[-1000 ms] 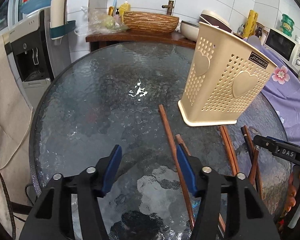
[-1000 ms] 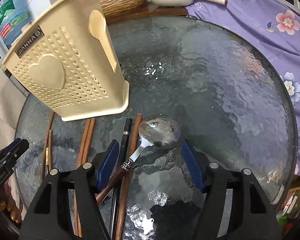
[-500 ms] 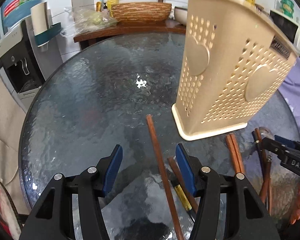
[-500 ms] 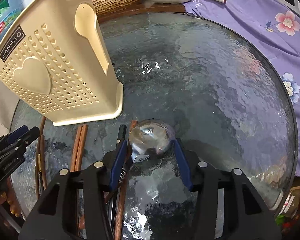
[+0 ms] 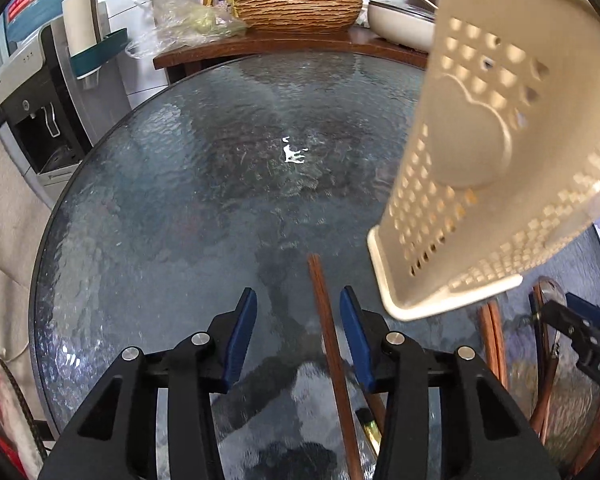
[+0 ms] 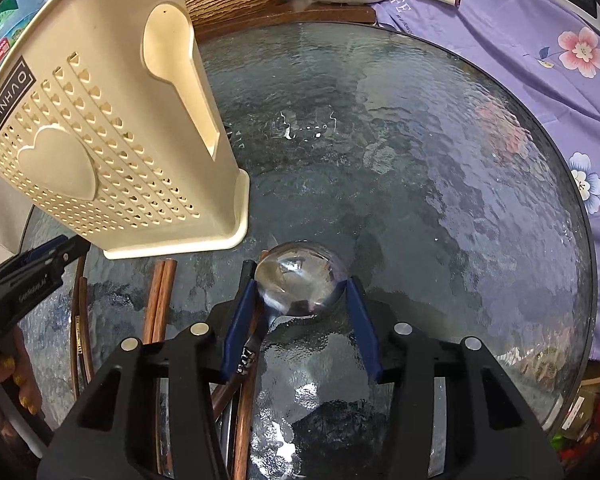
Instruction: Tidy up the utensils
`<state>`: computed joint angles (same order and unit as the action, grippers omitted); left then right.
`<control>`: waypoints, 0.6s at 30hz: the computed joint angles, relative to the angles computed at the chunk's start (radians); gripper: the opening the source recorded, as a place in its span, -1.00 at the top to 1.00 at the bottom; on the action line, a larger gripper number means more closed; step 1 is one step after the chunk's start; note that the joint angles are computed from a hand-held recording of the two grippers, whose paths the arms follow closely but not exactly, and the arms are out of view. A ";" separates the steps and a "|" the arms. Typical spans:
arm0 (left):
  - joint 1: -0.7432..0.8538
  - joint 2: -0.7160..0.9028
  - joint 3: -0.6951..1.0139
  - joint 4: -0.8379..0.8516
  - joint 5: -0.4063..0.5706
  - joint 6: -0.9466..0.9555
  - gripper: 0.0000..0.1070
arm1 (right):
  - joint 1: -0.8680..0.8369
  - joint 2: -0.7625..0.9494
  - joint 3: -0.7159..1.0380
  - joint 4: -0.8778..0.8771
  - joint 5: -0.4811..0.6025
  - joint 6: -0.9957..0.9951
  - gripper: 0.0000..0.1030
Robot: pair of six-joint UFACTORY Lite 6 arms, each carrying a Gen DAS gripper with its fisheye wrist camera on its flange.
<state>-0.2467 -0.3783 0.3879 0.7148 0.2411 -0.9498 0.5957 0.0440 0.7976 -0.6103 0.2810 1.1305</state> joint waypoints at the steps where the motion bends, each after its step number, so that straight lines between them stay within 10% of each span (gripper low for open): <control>1: 0.003 0.028 0.017 0.030 0.000 -0.027 0.30 | 0.000 0.000 -0.002 -0.003 -0.002 -0.001 0.08; 18: -0.214 0.024 -0.007 0.329 0.166 -0.397 0.82 | 0.080 0.004 -0.017 -0.232 0.043 0.239 0.10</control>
